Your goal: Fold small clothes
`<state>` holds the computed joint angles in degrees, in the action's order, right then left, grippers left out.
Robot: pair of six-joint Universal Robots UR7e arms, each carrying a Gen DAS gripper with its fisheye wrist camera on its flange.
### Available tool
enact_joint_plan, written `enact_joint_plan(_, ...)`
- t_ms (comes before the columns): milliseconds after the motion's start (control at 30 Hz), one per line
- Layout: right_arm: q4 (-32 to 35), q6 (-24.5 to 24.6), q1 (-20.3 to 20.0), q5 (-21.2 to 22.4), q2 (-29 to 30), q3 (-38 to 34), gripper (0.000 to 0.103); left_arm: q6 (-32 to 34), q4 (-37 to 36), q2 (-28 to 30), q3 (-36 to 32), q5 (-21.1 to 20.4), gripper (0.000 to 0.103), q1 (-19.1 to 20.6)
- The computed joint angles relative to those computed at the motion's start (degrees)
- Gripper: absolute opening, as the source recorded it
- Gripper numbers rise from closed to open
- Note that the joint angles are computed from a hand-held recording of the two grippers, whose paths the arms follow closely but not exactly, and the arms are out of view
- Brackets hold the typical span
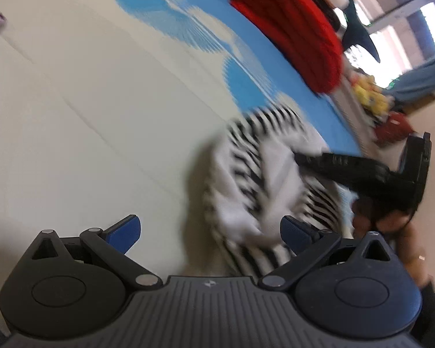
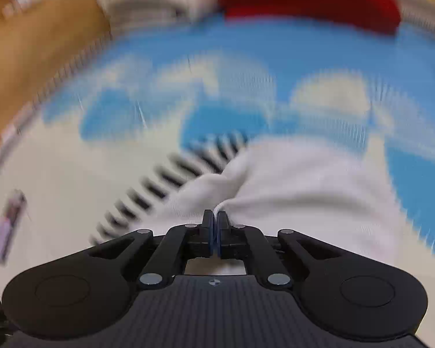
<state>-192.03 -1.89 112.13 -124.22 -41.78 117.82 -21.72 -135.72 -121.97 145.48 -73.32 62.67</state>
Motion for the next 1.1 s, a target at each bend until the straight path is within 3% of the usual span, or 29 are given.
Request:
enact_joint_plan(33,-2.18,-0.74,-0.11,2.63,-2.43,2.28,0.01,0.68,0.61,-0.52,0.16,-3.15,0.102,0.64)
enact_joint_plan(100,-6.02,-0.81,-0.51,7.04,-8.72,7.06,0.058,1.66,2.93,-1.96,0.65,-7.96,0.102,0.69)
enact_joint_plan(167,-11.35,-3.66,-0.33,5.06,-13.42,10.36,0.089,-0.57,3.86,-3.08,1.78,-11.18,0.102,-0.36)
enact_joint_plan(200,-13.34,-5.53,-0.67,3.29,-14.49,10.97,0.093,-2.79,3.28,-2.63,2.34,-13.12,0.102,-0.33)
enact_joint_plan(267,-10.11,-4.16,-3.02,0.51,-17.49,11.18,0.093,-8.05,0.32,-0.49,3.75,-16.53,0.102,-0.04)
enact_joint_plan(333,-1.77,3.03,-6.71,0.26,-19.63,10.3,0.093,-14.98,-5.16,1.93,6.07,-16.61,0.102,-0.48)
enact_joint_plan(467,6.72,9.32,-14.21,8.51,-18.54,7.7,0.092,-28.67,-14.44,7.32,9.09,-13.39,0.1,1.58)
enact_joint_plan(533,10.22,9.6,-16.41,15.03,-16.79,5.9,0.088,-33.18,-17.9,6.86,9.93,-10.61,0.074,1.5)
enact_joint_plan(600,12.03,6.48,-17.15,19.85,-14.89,4.48,0.045,-29.16,-14.77,10.31,6.67,-8.8,0.06,1.78)
enact_joint_plan(667,7.31,-2.61,-15.5,18.76,-13.18,4.8,0.022,-24.58,-13.68,15.5,2.04,-7.95,0.055,3.27)
enact_joint_plan(733,-1.59,-5.37,-15.48,18.95,-12.92,7.02,0.019,-15.53,-14.57,23.82,-5.01,-4.97,0.054,3.75)
enact_joint_plan(800,-12.76,-3.13,-17.37,20.39,-13.39,9.89,0.017,-5.21,-18.78,34.75,-13.69,-1.74,0.054,3.81)
enact_joint_plan(867,-20.56,0.95,-20.69,22.85,-14.59,13.34,0.016,6.27,-18.03,45.88,-24.84,-1.58,0.053,4.31)
enact_joint_plan(933,-26.2,3.24,-23.36,23.93,-14.43,16.47,0.015,10.03,-13.19,54.23,-34.7,-3.23,0.052,5.23)
enact_joint_plan(1000,-32.18,6.47,-26.04,26.13,-13.17,20.13,0.014,11.13,-11.83,58.62,-39.46,-4.23,0.052,5.36)
enact_joint_plan(1100,-44.15,7.8,-28.11,29.59,-8.52,24.24,0.014,18.84,-10.69,61.61,-43.21,-4.03,0.052,4.62)
